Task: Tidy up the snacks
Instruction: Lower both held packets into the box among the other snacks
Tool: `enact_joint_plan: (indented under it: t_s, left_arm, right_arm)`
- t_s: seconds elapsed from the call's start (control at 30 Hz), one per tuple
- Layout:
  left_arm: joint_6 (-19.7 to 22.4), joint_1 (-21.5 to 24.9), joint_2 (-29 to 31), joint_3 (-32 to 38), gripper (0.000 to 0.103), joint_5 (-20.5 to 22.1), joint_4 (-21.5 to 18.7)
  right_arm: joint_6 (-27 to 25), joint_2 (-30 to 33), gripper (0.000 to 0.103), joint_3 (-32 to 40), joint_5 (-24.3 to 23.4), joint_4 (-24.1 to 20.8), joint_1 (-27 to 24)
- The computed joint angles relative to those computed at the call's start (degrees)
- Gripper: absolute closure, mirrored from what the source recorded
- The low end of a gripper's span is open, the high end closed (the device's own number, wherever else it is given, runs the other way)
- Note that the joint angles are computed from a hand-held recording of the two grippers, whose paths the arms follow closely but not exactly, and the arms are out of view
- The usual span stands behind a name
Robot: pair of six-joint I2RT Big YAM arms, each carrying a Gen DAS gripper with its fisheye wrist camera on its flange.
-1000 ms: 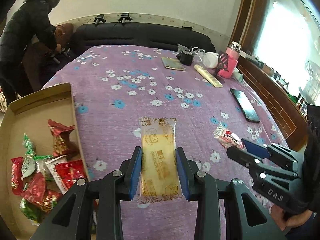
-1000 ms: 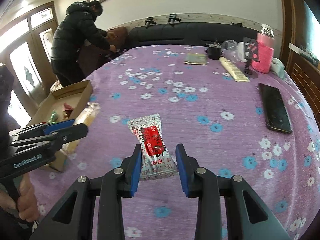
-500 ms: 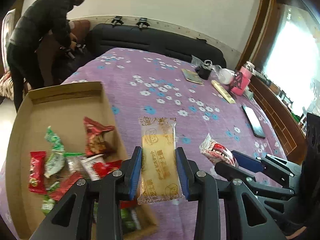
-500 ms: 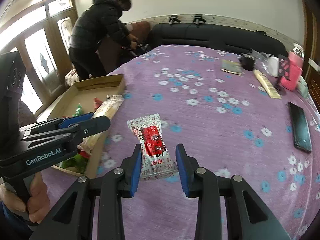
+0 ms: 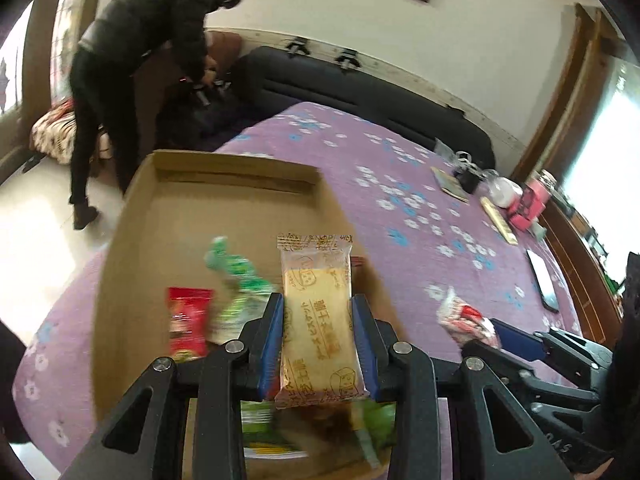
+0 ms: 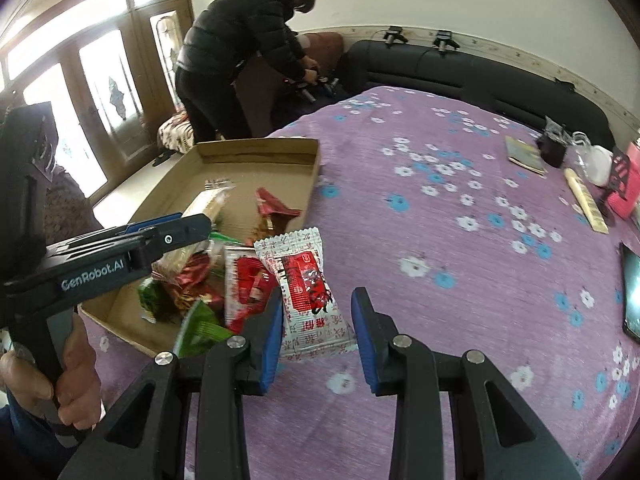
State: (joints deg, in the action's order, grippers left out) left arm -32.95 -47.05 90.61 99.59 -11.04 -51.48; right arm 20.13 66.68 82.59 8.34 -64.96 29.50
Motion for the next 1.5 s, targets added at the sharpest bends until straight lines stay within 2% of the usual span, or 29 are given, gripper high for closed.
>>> enact_joint_plan:
  t_s: [0.37,0.6,0.93,1.5]
  left_arm:
    - [-1.6,2.0,-1.8,-4.5,0.068,-0.2,0.4]
    - [-1.1,1.8,-1.2,-4.5,0.068,-2.6,0.5]
    - [0.8,0.5,-0.1,-3.9,0.067,-7.7,0.0]
    - [1.5,0.1,0.5,-3.2,0.067,-10.0,-0.9]
  right_arm:
    - [-0.3,4.3,0.071,2.5,-0.8,0.1,4.1]
    - [0.3,7.5,0.071,2.8,0.9,1.2,5.9]
    - [-0.4,9.2,0.07,2.4,3.7,3.9,5.9]
    - [-0.4,9.7,0.07,2.2,3.6,5.6,5.4]
